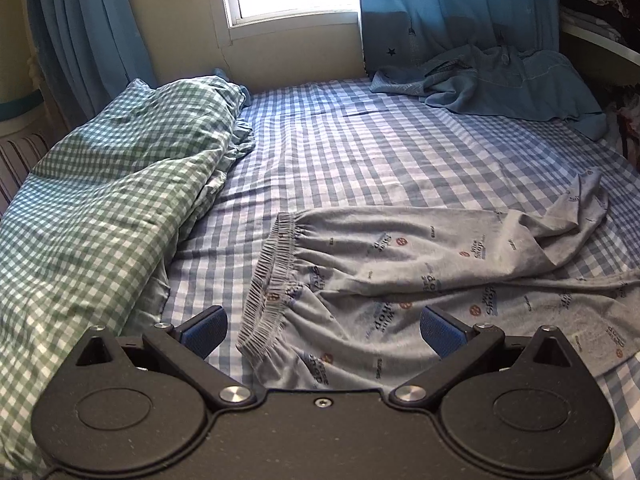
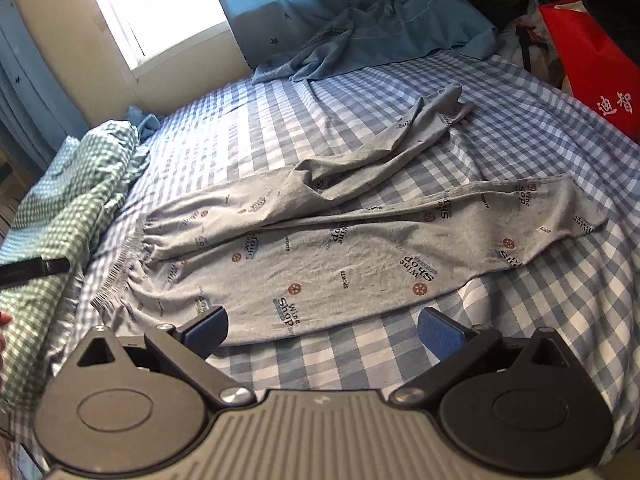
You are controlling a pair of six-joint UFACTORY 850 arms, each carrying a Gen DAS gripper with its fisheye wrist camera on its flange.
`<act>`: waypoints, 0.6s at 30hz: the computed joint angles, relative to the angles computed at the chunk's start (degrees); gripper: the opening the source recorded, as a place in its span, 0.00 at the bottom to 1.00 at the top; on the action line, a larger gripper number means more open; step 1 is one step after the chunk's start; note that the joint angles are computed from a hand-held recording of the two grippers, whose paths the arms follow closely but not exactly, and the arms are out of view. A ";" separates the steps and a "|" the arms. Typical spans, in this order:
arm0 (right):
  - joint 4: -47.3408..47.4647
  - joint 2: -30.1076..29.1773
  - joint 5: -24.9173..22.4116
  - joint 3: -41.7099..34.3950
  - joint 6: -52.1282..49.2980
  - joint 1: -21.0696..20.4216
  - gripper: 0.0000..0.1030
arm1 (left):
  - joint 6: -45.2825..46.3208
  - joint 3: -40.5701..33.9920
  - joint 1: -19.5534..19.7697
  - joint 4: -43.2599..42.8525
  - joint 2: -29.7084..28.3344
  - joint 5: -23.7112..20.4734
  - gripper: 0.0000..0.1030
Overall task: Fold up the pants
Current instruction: 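Lower both grippers to the waistband corners of the grey pants and close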
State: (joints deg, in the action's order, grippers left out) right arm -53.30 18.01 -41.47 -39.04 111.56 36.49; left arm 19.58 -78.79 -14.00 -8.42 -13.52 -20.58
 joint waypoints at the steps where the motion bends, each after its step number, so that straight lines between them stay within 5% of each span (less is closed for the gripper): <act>1: 0.62 -0.49 1.22 -0.15 -1.59 -1.29 1.00 | -0.56 -1.86 0.15 0.44 -1.62 -0.06 0.99; 9: 2.67 -7.91 16.03 -4.05 -19.81 -16.50 1.00 | -0.84 -17.70 -0.46 2.55 -14.24 -2.28 0.99; 18: 7.07 -23.51 29.98 -18.14 -44.80 -31.74 1.00 | 4.58 -41.69 -1.83 -2.36 -32.78 -9.65 0.99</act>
State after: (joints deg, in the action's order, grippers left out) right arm -46.23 -5.50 -11.49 -57.18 66.76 4.75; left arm 24.16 -120.48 -15.83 -10.78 -46.30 -30.22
